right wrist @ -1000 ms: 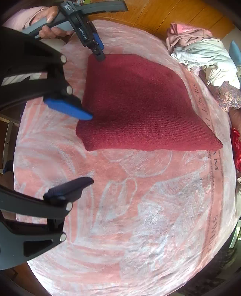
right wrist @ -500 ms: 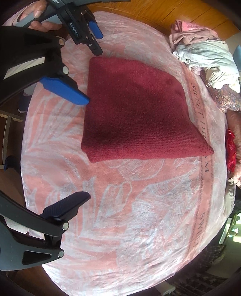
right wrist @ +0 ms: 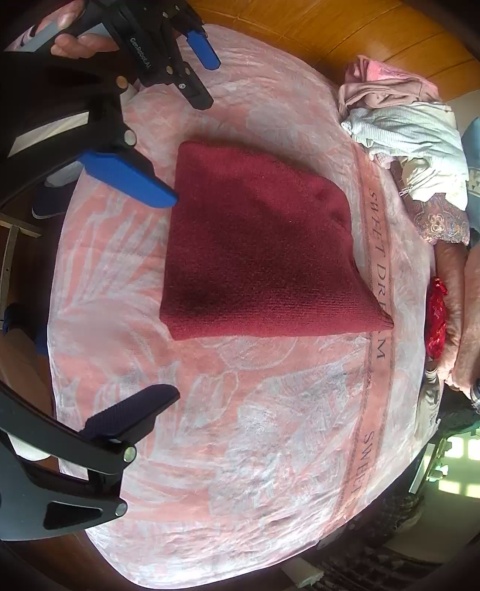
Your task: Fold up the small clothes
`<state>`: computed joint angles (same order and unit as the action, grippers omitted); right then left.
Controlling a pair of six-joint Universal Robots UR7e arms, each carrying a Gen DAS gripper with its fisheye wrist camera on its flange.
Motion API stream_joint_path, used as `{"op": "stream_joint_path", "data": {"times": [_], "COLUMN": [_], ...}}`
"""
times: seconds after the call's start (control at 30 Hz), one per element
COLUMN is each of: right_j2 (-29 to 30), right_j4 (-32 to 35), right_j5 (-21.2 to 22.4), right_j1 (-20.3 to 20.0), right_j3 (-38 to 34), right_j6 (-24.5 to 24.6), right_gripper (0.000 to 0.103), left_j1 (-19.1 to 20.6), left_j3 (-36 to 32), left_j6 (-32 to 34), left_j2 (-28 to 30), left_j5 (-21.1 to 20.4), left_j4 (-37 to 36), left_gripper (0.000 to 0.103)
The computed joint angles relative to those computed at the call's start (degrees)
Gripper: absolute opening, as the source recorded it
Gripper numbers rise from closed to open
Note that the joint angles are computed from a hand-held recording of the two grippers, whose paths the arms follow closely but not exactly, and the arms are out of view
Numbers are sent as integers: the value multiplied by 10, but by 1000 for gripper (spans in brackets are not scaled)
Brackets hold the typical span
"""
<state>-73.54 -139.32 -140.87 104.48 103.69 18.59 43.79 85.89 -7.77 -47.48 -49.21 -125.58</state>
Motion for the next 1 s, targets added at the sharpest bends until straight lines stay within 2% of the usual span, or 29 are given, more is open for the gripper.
{"op": "stream_joint_path", "data": {"times": [1.0], "right_j2": [-3], "right_j4": [5], "right_j5": [6], "right_j1": [-4], "right_j3": [0], "right_j6": [1], "right_gripper": [96], "left_j1": [-4], "left_j3": [4], "left_j6": [4], "left_j2": [1], "left_j5": [5], "left_j4": [-6], "left_gripper": [85]}}
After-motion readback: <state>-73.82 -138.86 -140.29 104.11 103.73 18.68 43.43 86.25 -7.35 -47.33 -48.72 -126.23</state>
